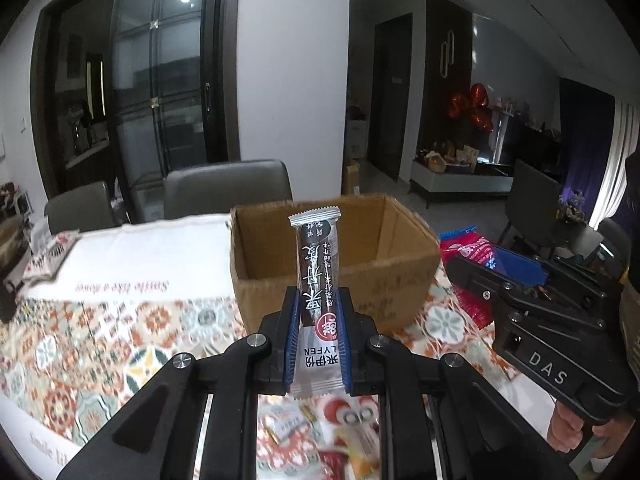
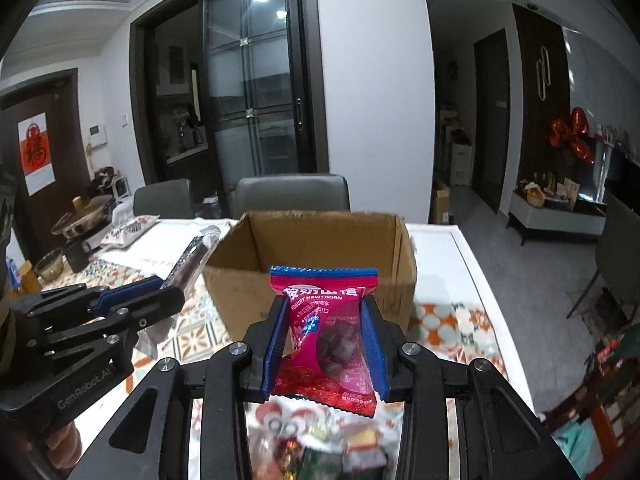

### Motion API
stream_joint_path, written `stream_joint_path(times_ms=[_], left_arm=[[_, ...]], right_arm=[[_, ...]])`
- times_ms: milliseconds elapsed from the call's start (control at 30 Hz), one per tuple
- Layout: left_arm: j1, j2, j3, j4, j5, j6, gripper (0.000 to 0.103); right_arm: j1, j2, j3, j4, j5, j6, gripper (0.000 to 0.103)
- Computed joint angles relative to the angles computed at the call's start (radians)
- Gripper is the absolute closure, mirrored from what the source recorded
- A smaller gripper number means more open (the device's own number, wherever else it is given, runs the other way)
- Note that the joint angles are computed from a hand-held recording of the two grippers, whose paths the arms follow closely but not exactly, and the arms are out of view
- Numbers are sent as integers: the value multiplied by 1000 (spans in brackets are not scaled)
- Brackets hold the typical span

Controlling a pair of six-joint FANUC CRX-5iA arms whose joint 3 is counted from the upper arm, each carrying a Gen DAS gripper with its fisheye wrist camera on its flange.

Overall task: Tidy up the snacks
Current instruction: 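Lift both held snacks and carry them over the cardboard box, then open the left tool over the box while the right tool releases its candy bag inside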

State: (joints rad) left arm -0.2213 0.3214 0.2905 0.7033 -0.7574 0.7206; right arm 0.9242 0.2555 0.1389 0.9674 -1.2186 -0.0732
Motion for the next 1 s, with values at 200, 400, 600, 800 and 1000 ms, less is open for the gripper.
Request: stream_joint_path(times_ms=[200,400,600,800,1000], left_arm=[[-13,123,223,-83,-67,100,85],[-32,266,466,-183,-151,201,85],[-40,406,675,-207,-224,246,85],[-51,527,898,-295,-314,352,71],[-43,361,618,-319,-163,312,52]], right_arm=[[-79,30,82,-53,36,117,66],[-149,63,147,-129,73,207,66],[-201,109,201,-202,87,278,66],[-224,142,228,-206,89,274,65],[-204,139,208,-160,31,219,40]])
